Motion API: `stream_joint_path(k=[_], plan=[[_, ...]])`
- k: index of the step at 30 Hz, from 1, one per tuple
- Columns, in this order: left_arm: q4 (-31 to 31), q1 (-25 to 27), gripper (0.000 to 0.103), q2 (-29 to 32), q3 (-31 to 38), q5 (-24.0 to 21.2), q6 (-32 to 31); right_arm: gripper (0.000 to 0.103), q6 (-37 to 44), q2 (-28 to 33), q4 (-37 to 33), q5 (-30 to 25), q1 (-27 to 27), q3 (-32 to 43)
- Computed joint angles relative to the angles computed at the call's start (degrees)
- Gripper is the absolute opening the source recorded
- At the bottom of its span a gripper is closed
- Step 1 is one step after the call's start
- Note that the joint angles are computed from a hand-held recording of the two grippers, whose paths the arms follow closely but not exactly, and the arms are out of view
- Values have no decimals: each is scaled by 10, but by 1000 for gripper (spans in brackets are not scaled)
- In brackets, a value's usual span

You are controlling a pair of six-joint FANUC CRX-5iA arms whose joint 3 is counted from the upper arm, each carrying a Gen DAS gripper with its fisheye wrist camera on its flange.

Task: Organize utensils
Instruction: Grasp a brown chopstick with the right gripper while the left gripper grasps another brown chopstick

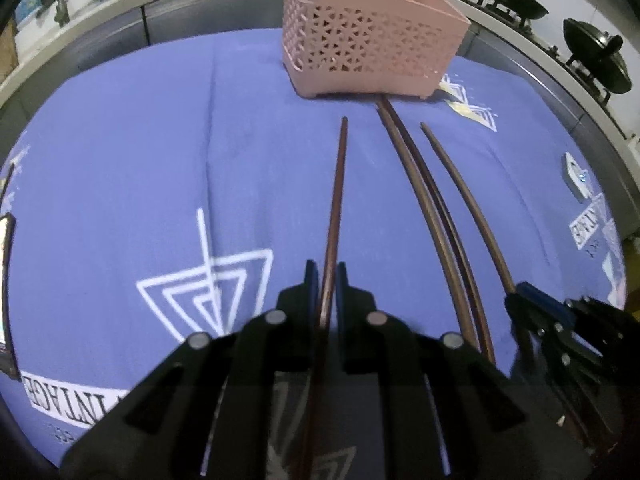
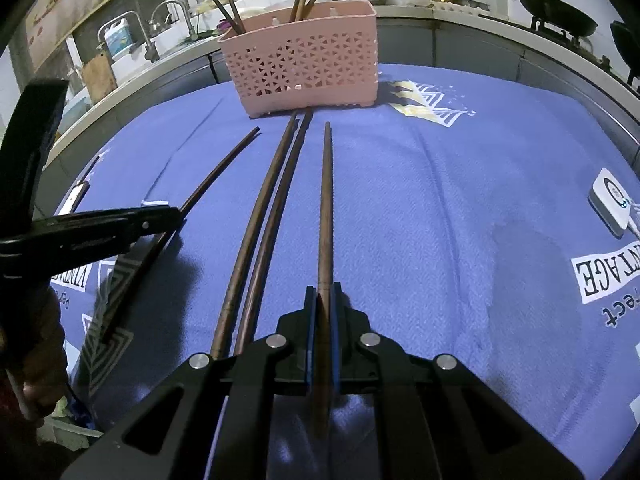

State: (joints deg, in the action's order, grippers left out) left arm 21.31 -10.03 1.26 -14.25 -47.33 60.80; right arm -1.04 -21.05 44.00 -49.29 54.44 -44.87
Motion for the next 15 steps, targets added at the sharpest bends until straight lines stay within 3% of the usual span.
stream_joint_path(k=[15], plan=[[-50,-13,9,-15,-8,32,25,8,-90,-22,43,26,1,-35]])
